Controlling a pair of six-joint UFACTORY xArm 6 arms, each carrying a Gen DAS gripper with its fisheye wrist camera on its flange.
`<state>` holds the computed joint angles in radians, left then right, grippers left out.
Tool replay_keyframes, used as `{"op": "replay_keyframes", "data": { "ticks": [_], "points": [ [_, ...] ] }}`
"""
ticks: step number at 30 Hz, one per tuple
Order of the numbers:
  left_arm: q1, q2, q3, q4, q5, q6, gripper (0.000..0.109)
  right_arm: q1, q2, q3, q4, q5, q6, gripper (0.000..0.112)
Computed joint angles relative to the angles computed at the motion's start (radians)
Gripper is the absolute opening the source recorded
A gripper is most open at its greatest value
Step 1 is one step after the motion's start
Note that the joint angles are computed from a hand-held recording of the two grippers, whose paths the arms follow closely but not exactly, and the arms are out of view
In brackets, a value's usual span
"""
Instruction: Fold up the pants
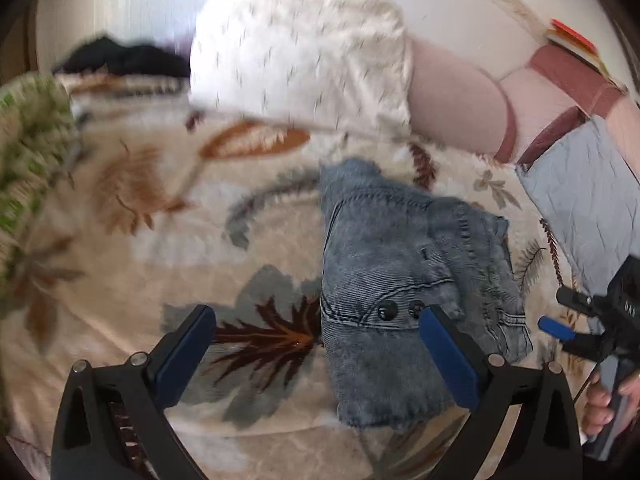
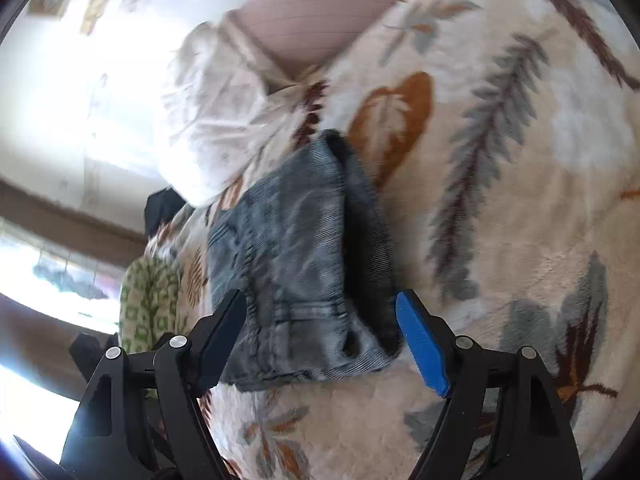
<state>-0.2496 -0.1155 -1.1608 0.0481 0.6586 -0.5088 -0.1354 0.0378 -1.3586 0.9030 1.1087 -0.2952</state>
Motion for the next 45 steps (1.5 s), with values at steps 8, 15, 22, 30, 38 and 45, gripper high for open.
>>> {"op": "replay_keyframes", "data": {
  "ticks": [8, 15, 22, 30, 38, 45],
  "points": [
    [0.005, 0.133, -0.097, -0.155, 0.051, 0.130, 0.103, 0.014, 0.102, -0.103, -0.070, 0.025, 0.072, 0.077],
    [0.007, 0.200, -0.154, -0.330, 0.054, 0.286, 0.103, 0.034, 0.171, -0.159, -0.089, 0.079, 0.092, 0.077],
    [0.018, 0.234, -0.162, -0.445, 0.039, 0.362, 0.103, 0.060, 0.194, -0.161, -0.064, 0.080, 0.067, 0.087],
    [0.008, 0.245, -0.159, -0.491, -0.002, 0.399, 0.103, 0.067, 0.222, -0.173, 0.037, 0.107, 0.044, 0.088],
    [-0.012, 0.260, -0.166, -0.482, -0.034, 0.416, 0.093, 0.090, 0.224, -0.166, 0.031, 0.080, 0.031, 0.080],
    [-0.038, 0.251, -0.155, -0.354, -0.060, 0.318, 0.078, 0.104, 0.208, -0.152, -0.026, 0.048, 0.017, 0.063]
  ]
}}
